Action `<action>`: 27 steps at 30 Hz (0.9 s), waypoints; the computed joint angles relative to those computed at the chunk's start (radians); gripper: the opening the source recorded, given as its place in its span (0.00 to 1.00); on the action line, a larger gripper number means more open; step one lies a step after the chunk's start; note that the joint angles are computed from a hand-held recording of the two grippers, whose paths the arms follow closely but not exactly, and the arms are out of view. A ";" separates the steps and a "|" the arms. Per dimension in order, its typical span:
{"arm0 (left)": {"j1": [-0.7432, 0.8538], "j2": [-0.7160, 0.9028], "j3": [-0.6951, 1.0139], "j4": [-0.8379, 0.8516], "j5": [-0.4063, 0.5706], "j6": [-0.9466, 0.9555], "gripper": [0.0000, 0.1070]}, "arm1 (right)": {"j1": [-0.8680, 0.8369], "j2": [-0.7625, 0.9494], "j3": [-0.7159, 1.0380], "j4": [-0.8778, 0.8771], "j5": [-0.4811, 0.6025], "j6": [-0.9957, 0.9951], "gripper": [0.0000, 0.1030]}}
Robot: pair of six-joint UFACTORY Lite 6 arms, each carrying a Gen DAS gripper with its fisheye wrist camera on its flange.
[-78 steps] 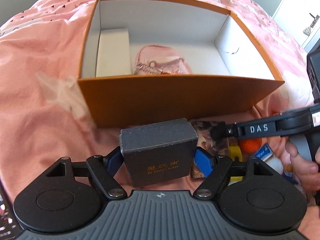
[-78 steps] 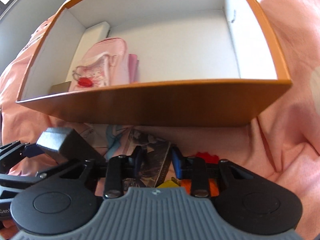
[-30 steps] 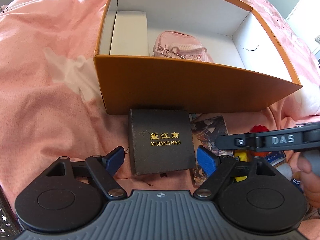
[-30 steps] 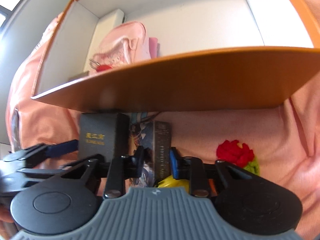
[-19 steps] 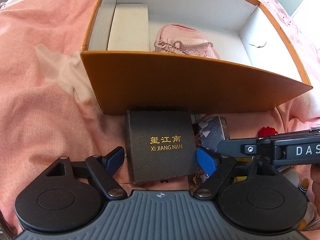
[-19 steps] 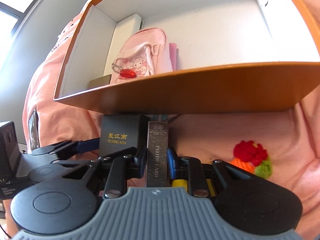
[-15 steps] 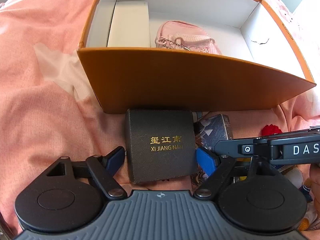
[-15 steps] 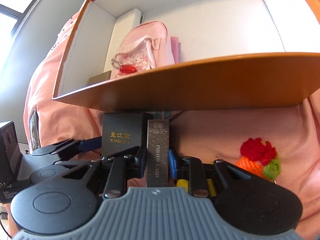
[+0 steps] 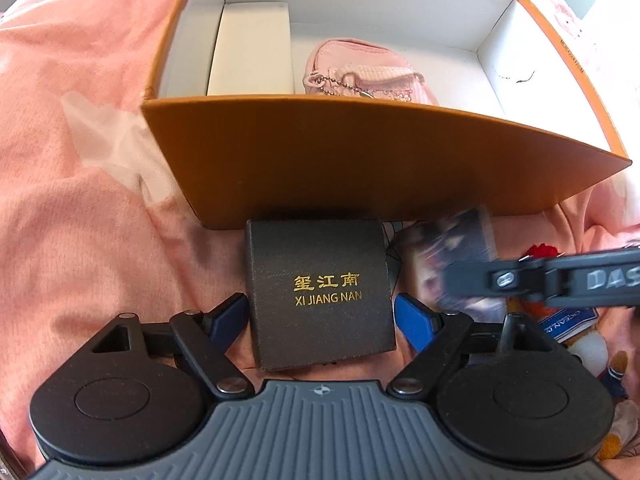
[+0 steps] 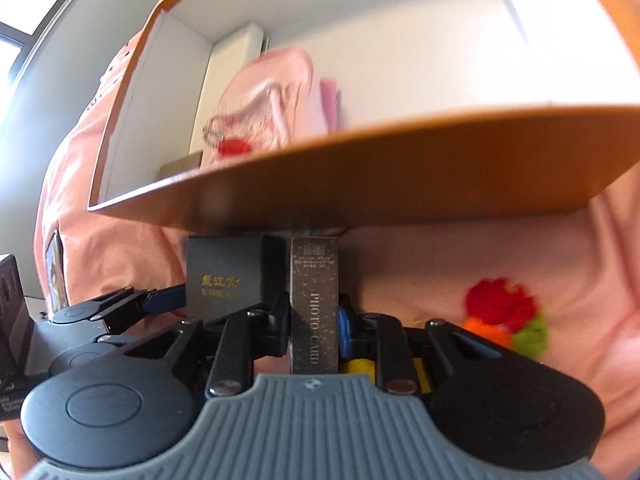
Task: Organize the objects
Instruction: 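Grasp the PHOTO CARD box with the right gripper while the left gripper holds the black box, then carry the black box and photo card box over the shoebox with both grippers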
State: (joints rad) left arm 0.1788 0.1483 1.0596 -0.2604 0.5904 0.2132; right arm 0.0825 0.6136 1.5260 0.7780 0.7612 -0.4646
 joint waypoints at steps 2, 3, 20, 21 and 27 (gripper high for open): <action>-0.024 0.013 0.009 0.051 -0.006 -0.050 0.90 | -0.003 -0.030 -0.014 -0.033 -0.021 0.019 0.24; -0.033 0.021 0.013 0.071 -0.008 -0.069 0.90 | -0.005 -0.040 -0.019 -0.042 -0.028 0.024 0.24; 0.034 -0.151 -0.091 -0.040 0.030 0.060 0.84 | -0.006 -0.147 -0.104 -0.067 -0.062 0.006 0.24; 0.044 -0.180 -0.101 -0.062 0.043 0.084 0.84 | -0.007 -0.163 -0.113 -0.071 -0.065 0.004 0.24; 0.101 -0.300 -0.108 -0.167 0.137 0.219 0.83 | -0.016 -0.245 -0.141 -0.049 -0.056 -0.022 0.24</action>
State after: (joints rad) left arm 0.2799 -0.1518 0.9515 -0.4278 0.7276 0.4326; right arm 0.0669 0.3681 1.3847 0.7287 0.7056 -0.4861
